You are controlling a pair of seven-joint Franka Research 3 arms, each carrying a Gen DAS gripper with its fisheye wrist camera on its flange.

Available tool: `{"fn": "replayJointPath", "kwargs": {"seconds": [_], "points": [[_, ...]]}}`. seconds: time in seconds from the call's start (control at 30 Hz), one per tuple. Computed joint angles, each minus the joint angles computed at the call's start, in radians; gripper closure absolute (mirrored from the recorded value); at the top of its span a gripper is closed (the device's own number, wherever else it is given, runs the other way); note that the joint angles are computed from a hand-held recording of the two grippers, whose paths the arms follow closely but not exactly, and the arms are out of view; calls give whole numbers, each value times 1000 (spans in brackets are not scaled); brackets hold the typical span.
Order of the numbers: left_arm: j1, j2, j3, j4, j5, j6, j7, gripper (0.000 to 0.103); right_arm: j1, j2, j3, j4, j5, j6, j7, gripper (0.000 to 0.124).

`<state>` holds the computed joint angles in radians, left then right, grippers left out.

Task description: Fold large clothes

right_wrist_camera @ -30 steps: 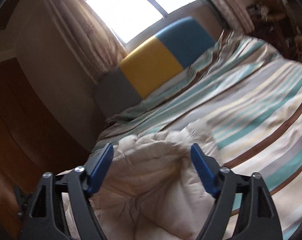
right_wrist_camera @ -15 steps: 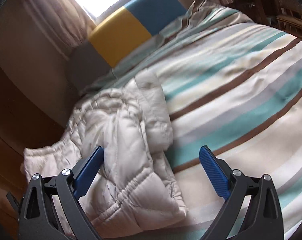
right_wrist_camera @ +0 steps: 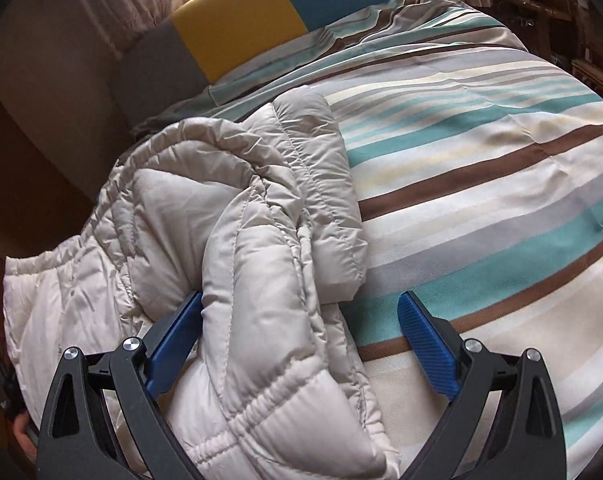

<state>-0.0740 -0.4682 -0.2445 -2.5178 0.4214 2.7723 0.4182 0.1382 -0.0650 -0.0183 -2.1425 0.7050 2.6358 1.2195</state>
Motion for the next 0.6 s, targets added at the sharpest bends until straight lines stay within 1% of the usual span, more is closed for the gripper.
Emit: {"fn": "replayJointPath", "kwargs": {"seconds": [0.1, 0.2, 0.23, 0.27, 0.3, 0.33, 0.37, 0.43, 0.47, 0.53, 0.6], "points": [[-11, 21, 8, 13, -10, -15, 19, 3, 2, 17, 6, 14, -36, 5, 9, 28], [-39, 34, 38, 6, -50, -5, 56, 3, 5, 29, 9, 24, -46, 3, -1, 29], [-40, 36, 38, 6, -52, -4, 67, 6, 6, 20, 10, 12, -40, 4, -14, 31], [-47, 37, 42, 6, -55, -3, 88, 8, 10, 20, 9, 12, -4, -1, -57, 38], [-55, 40, 46, 7, -63, 2, 108, 17, 12, 22, 8, 13, 27, -6, -89, 43], [-76, 43, 60, 5, -83, 11, 140, 25, 15, 20, 7, 13, 65, -17, -130, 55], [-75, 43, 53, 9, -88, 5, 146, 27, 17, 15, 9, 8, 72, -17, -141, 61], [-91, 33, 59, -2, -113, 12, 173, 38, 21, -2, 12, -13, 75, -1, -168, 68], [-95, 30, 60, -6, -123, 16, 181, 41, 23, -8, 10, -21, 87, -4, -183, 71], [-106, 11, 62, -20, -142, 16, 201, 51, 25, -25, 5, -36, 103, -18, -200, 76], [-110, -4, 51, -23, -147, 0, 212, 55, 28, -52, 3, -61, 107, -26, -213, 79]]}}
